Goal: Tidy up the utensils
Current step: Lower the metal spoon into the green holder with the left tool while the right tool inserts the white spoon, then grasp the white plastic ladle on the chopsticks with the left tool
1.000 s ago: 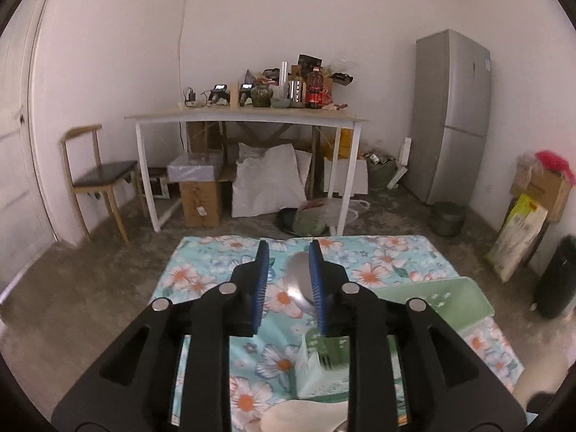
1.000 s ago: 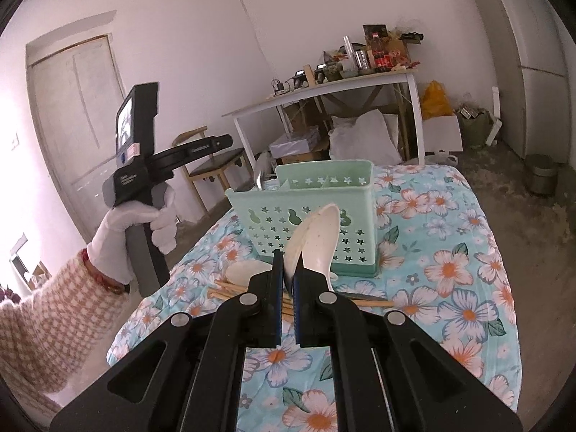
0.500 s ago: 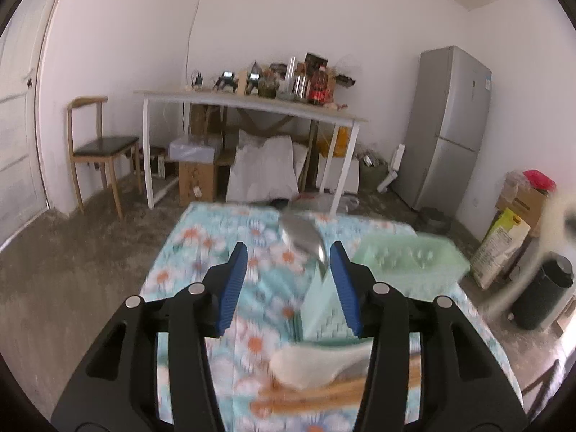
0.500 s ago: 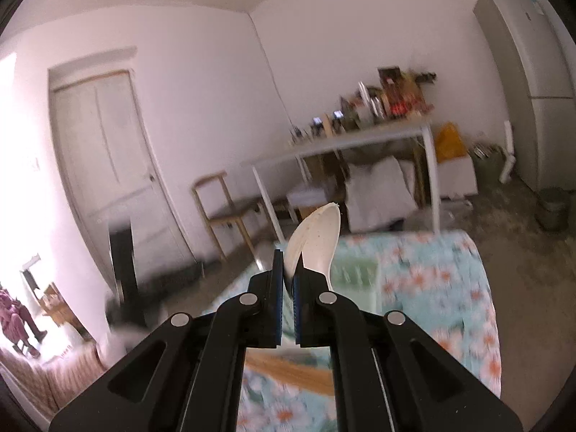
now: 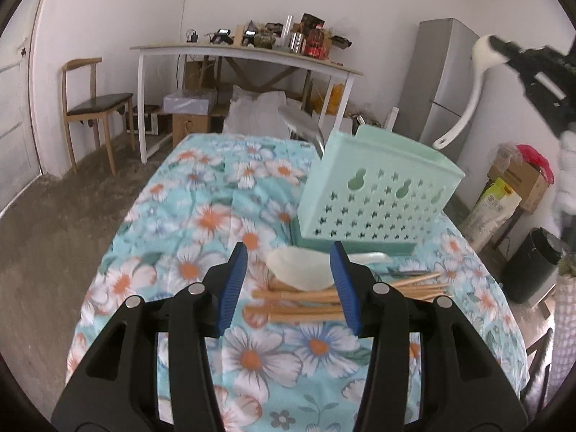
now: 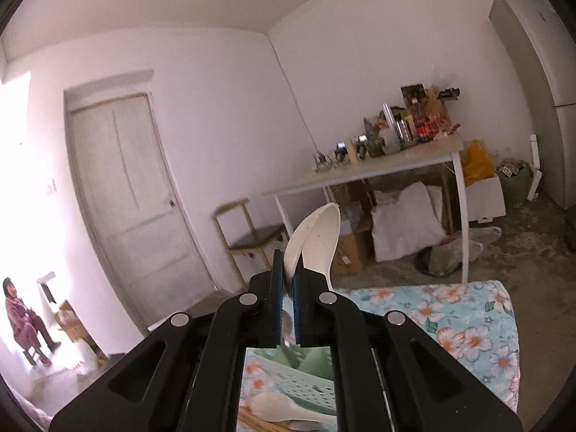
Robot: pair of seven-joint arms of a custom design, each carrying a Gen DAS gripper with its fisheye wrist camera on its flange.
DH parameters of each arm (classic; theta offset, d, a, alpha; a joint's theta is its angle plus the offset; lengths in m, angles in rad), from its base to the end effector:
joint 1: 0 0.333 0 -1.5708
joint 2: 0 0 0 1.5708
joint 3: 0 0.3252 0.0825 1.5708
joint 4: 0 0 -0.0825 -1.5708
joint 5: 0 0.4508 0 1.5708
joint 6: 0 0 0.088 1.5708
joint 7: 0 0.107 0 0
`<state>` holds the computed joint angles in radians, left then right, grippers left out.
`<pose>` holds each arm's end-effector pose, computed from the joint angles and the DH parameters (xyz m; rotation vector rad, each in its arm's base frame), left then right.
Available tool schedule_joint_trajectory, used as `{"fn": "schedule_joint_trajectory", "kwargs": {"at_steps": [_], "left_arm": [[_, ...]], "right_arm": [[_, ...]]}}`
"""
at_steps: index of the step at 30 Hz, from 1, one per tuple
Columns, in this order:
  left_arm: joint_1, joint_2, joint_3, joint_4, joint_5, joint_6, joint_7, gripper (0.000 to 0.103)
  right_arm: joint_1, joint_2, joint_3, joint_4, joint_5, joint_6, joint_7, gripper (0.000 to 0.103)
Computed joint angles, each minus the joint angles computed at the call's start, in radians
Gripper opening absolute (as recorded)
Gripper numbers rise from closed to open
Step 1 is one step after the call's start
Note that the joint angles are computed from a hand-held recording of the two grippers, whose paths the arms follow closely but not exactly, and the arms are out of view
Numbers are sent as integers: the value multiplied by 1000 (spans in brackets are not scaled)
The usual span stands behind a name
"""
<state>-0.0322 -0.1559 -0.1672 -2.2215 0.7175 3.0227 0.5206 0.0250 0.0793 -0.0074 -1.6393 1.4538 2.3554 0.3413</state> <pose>0.5746 -0.1699 0.5171 -1.8078 1.5288 -1.0422 0.7018 0.0260 0.6440 -1.4968 0.9386 -0.2852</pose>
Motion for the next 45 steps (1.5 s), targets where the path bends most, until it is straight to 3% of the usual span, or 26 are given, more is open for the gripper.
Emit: {"fn": "schedule_joint_trajectory", "kwargs": {"at_steps": [4,7,9,11,13,21,27,29,32,40,42,45], "left_arm": [[-12,9,9,-2,-39,-1,33,46],[-17,13,16,-3,-64,3,53,46],[-18,13,16,-1,-72,1,60,47],[-19,13,15,-2,-78,-1,65,48],[-23,12,18,-5,-91,-1,75,48],[-5,-1,1,-15,-56,4,36,50],[-10,-22,3,-29,-57,-15,25,52],[-14,-25,4,-32,-67,-19,25,53],[-26,-20,11,-29,-97,-30,39,54],[-93,21,56,-12,-312,-55,194,55],[-102,35,65,-3,-376,-52,241,54],[-138,64,93,16,-569,-48,387,51]], "right_arm": [[13,70,11,37,-138,32,83,5],[25,115,15,66,-319,51,219,8],[20,111,23,51,-359,64,249,10],[14,94,31,29,-354,80,234,33],[9,71,35,4,-322,100,195,43],[9,-7,10,-66,-280,116,176,53],[23,-115,-22,-205,-260,121,162,75],[31,-153,-33,-264,-289,108,184,85],[45,-191,-41,-350,-360,99,238,92],[60,-182,-41,-460,-565,-24,442,93],[62,-173,-36,-471,-604,-27,469,93],[74,-192,-28,-504,-605,24,426,97]]}}
